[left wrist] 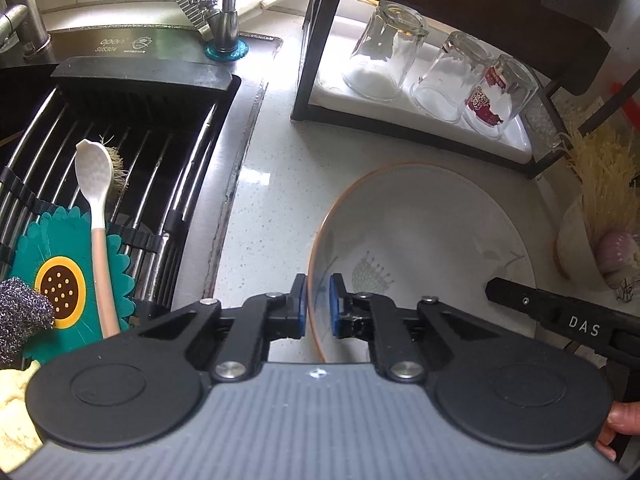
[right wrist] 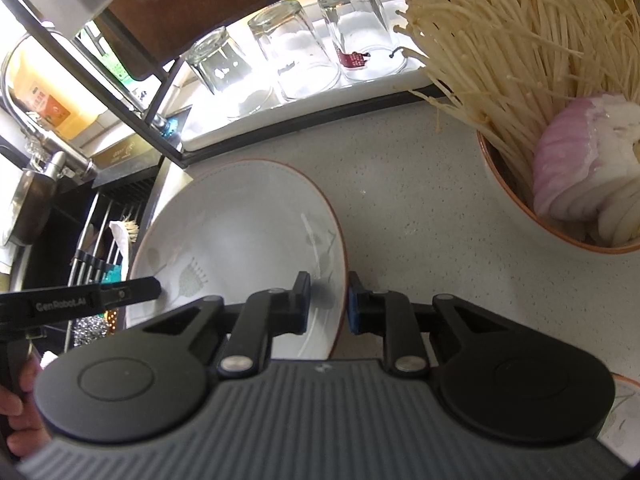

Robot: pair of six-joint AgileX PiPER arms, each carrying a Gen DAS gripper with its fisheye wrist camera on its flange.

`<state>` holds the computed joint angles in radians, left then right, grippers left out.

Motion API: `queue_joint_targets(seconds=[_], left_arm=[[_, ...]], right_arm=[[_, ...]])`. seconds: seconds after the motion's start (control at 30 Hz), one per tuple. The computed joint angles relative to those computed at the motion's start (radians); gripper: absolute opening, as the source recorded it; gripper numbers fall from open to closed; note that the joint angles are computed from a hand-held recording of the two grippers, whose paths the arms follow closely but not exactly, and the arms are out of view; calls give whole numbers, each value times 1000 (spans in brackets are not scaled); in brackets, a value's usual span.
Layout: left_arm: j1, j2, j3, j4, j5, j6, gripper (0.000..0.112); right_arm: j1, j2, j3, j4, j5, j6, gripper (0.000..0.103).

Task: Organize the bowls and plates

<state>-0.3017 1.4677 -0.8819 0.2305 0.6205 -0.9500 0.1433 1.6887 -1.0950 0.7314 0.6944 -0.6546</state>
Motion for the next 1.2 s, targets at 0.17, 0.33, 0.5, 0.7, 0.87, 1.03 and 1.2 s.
queue_joint_targets(seconds=[0.17, 0.33, 0.5, 0.7, 0.87, 1.03, 1.2], left_arm=[[-8, -36, 11, -27, 24, 22, 13], [-40, -108, 34, -12, 52, -21, 13], [-109, -196, 55, 40, 103, -112, 13], [-199, -290, 55, 93, 178, -226, 12], [-308, -336, 27, 173, 248, -326, 11], [-413, -368, 28, 239, 287, -432, 10], [-526, -395, 23, 308, 352, -545, 10]], right_arm=[[-24, -41, 28, 36, 22, -20, 22], [-44, -97, 62, 72, 39, -78, 22], [-66, -177, 98, 88, 66, -92, 22], [-106, -284, 146, 118, 109, -119, 22], [-171, -360, 182, 155, 157, -141, 22], [-230, -418, 212, 169, 204, -175, 22], [-274, -480, 230, 177, 253, -193, 22]])
